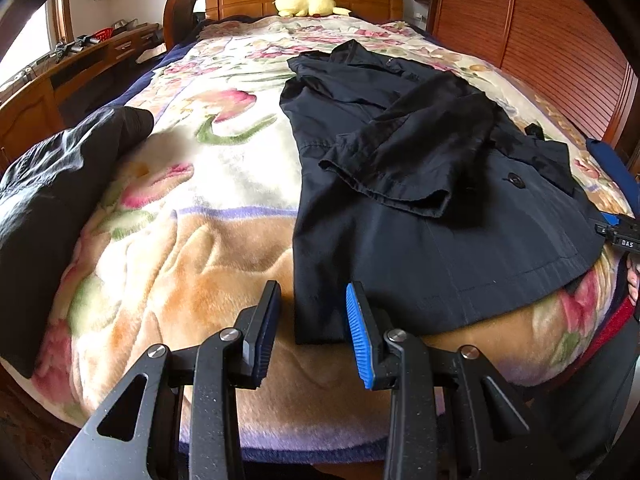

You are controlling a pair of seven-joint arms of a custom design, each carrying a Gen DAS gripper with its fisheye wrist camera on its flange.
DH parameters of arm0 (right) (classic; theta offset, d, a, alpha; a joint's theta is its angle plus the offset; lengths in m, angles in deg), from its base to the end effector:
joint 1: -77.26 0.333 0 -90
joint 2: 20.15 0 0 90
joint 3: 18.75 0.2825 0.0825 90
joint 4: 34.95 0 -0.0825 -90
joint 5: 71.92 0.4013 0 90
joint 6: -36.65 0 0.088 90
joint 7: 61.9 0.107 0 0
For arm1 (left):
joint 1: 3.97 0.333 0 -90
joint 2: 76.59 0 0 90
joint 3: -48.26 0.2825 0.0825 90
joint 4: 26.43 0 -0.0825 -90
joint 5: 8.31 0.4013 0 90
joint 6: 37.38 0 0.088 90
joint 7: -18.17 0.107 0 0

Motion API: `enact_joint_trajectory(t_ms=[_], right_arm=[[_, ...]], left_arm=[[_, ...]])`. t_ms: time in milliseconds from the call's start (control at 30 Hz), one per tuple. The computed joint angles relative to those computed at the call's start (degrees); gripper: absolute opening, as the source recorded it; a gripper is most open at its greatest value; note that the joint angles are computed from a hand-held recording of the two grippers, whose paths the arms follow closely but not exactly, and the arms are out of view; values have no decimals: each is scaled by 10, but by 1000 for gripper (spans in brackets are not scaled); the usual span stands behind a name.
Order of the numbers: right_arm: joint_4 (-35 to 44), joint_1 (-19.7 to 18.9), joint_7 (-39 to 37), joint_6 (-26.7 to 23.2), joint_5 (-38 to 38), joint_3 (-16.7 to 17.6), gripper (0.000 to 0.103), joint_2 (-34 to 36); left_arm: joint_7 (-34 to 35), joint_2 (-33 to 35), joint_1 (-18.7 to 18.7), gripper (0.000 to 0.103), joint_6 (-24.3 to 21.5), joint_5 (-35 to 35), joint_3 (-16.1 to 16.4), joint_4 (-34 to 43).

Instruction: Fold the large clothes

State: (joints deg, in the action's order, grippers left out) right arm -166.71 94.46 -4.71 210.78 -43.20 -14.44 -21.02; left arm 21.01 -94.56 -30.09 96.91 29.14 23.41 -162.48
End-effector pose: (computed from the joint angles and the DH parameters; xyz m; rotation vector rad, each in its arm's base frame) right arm 0.5408 0.1736 0.3916 -2.0821 1.2787 -0.5372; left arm 0.3220 -0.3860 0.4223 -2.0061 1.6045 -0.6146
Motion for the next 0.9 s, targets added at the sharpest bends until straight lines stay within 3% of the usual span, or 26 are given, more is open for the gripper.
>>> enact_joint_trajectory(t_ms=[167, 200, 233, 333, 433, 700, 900], right_arm=[[0, 5, -39, -3, 42, -1, 74, -4], [1, 7, -57, -7, 61, -1, 65, -6], [1, 11, -95, -6, 101, -2, 48, -9], [-4, 13, -117, -30, 118, -6, 22, -23], [-1, 18, -161, -64, 176, -16, 12, -38], [-40, 58, -305, -85, 343, -53, 9, -155], [-97, 94, -360, -90, 394, -86, 8, -294]], left_arm=[[-9, -1, -2, 31, 12, 14, -5, -5], [-5, -1, -3, 23, 15, 12, -3, -6], [-2, -4, -3, 19, 19, 9, -1, -8], [7, -18, -3, 8, 39, -1, 6, -18], [13, -36, 1, 5, 34, 5, -1, -13], [26, -96, 6, 3, -22, 46, -36, 26], [53, -142, 7, 3, -76, 73, -66, 64]])
